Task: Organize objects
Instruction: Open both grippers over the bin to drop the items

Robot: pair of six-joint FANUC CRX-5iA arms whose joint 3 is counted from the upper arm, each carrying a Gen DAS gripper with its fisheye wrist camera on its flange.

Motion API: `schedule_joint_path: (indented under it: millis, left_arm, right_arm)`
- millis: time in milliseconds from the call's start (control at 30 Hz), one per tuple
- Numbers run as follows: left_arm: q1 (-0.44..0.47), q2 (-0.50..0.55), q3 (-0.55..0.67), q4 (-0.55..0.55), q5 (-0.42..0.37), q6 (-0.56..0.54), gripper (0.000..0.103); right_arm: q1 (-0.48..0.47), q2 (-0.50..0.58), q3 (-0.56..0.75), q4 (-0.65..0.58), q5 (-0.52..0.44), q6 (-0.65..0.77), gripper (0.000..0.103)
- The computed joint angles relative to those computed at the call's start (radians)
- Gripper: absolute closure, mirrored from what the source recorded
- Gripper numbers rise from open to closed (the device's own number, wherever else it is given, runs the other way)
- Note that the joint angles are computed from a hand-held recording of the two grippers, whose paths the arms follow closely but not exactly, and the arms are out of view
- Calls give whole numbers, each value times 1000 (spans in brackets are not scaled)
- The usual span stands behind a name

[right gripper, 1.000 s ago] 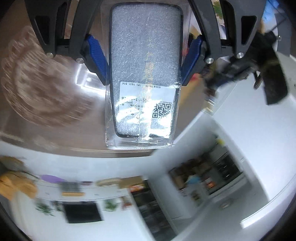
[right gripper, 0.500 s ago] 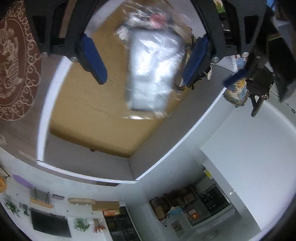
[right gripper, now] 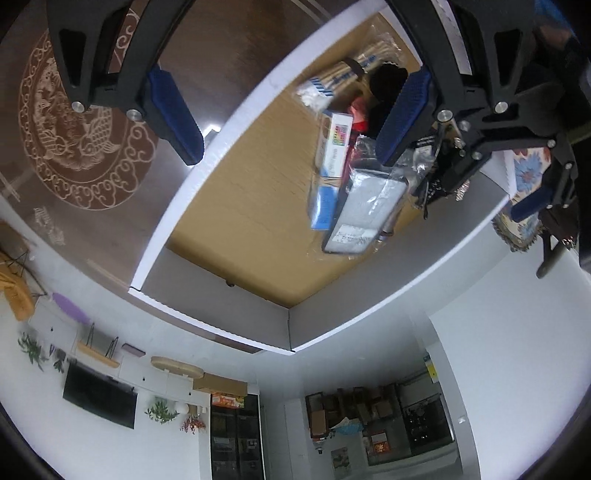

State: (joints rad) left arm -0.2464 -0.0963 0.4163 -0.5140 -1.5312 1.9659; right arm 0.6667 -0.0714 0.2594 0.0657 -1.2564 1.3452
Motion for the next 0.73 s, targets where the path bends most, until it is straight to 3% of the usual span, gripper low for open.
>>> schedule_joint_path:
  millis: [400, 633, 733]
  left_arm:
    - [-6, 2, 4, 2, -33, 10, 1]
    - [103, -60, -80, 174, 71, 23, 0]
    - [105, -74, -92, 165, 83, 38, 0]
  right_arm:
    - [11, 5, -14, 16, 0, -1, 8]
    - [14, 11, -16, 9, 2, -10, 8]
    - [22, 12, -15, 6, 7, -14, 8]
